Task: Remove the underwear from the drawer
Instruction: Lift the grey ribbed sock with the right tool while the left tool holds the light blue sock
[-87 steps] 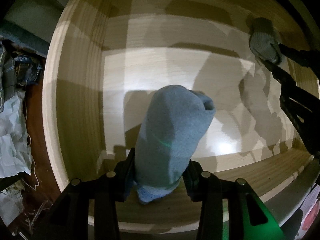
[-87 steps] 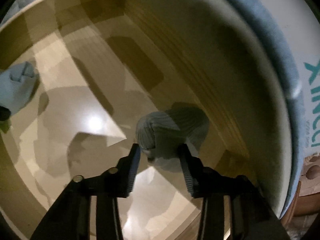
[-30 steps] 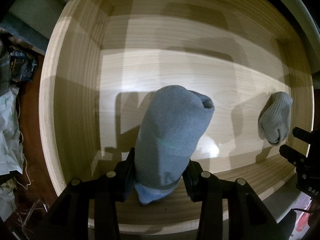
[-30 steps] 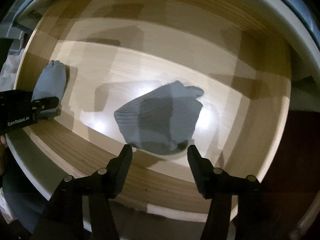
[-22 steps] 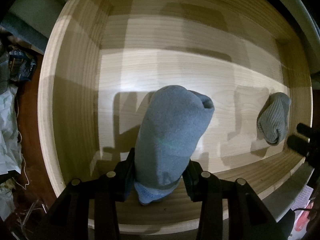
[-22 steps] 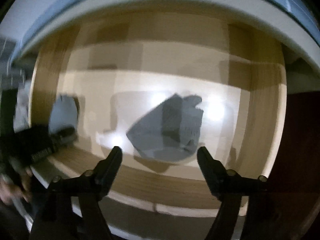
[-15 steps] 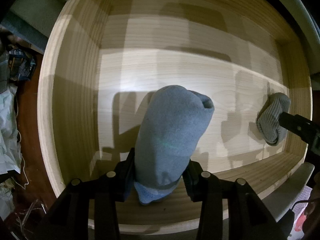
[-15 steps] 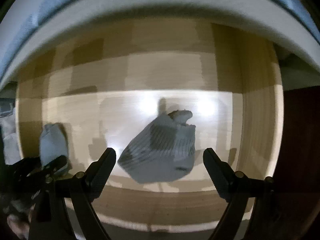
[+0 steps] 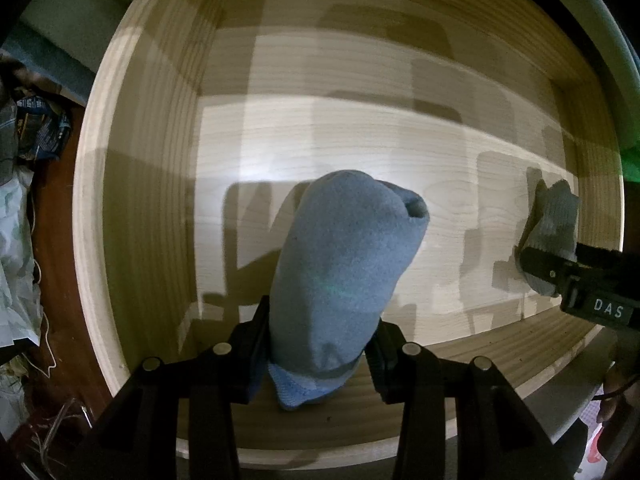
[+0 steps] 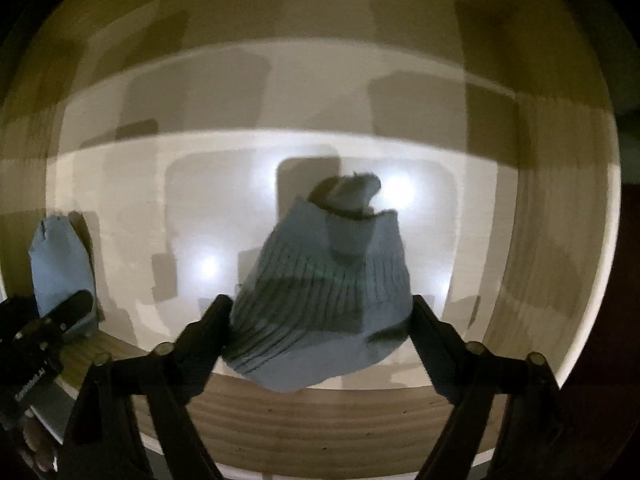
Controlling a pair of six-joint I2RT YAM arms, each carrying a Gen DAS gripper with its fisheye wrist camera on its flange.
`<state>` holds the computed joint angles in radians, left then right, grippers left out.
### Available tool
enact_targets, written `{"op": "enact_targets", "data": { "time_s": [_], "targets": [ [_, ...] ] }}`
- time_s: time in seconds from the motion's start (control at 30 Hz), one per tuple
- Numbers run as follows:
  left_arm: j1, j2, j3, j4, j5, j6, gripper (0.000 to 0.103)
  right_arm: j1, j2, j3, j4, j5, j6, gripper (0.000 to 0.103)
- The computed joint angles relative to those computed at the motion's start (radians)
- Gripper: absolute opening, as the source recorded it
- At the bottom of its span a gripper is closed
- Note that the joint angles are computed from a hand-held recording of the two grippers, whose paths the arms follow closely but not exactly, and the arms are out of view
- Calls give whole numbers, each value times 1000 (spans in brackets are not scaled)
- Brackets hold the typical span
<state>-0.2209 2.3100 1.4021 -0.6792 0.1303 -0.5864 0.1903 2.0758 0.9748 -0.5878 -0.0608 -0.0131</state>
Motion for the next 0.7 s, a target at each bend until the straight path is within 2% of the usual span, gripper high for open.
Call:
{"op": "enact_targets", "data": {
  "time_s": [0.3,0.5,0.7],
  "targets": [
    [2,-2,0,-3,-1,-6,42,-42,5,7,-40,-21,-78,58],
    [-3,-4,3,-7,-11,-12,42,-54,-14,-19,-42,-20,-102,55],
    [-13,-20,-12,0,-28,-25,40,-77,-42,-98,47,-28,-106,54]
  ]
}}
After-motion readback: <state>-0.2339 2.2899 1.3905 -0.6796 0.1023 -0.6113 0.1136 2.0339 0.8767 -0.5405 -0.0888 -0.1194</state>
